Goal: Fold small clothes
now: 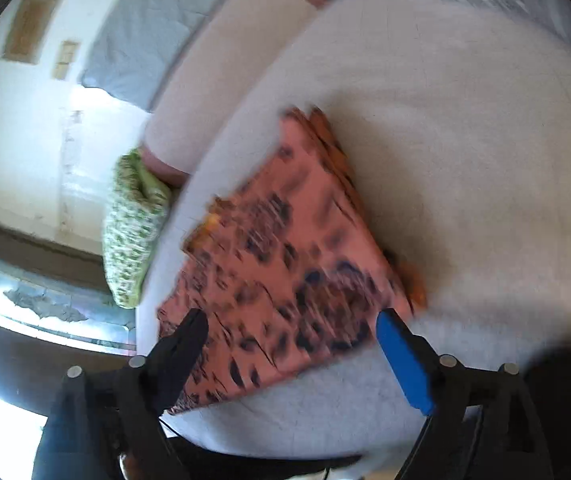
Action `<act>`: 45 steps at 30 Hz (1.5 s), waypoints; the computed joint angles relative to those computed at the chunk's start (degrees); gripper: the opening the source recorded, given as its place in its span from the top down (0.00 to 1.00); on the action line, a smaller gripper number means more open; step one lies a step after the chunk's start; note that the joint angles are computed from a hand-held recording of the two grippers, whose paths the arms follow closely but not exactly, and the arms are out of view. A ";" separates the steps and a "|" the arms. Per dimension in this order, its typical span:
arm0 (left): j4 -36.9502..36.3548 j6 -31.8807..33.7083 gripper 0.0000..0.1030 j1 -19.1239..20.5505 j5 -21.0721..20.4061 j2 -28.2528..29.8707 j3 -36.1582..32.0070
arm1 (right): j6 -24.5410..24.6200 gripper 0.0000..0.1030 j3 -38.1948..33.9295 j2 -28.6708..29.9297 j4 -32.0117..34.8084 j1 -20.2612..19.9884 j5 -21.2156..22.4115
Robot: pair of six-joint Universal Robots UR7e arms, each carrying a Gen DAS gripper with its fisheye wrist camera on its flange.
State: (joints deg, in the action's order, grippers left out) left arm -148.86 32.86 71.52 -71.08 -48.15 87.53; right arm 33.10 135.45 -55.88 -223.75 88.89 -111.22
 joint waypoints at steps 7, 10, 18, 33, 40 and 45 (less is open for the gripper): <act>-1.06 1.01 0.39 -1.12 0.90 -0.41 1.37 | 9.81 0.14 -0.08 7.25 -11.76 -3.89 3.71; -0.80 -0.01 0.37 -0.96 0.55 -0.48 1.20 | 10.50 0.14 -0.38 8.25 -15.08 -5.03 4.69; -0.87 0.42 0.37 -0.87 1.87 0.07 1.29 | 1.90 0.85 -2.38 4.35 -7.35 1.11 -9.07; -0.74 -0.06 0.34 -1.36 2.47 2.97 -0.50 | -11.19 0.23 -5.17 -4.62 5.08 1.69 -13.21; -3.17 3.95 0.30 -1.81 4.98 3.80 1.38 | -13.04 0.76 -11.52 -6.18 25.24 -7.73 -1.35; -2.58 3.16 0.30 -1.85 4.40 3.67 0.30 | -14.09 0.78 -9.35 -6.17 18.47 -5.50 -5.71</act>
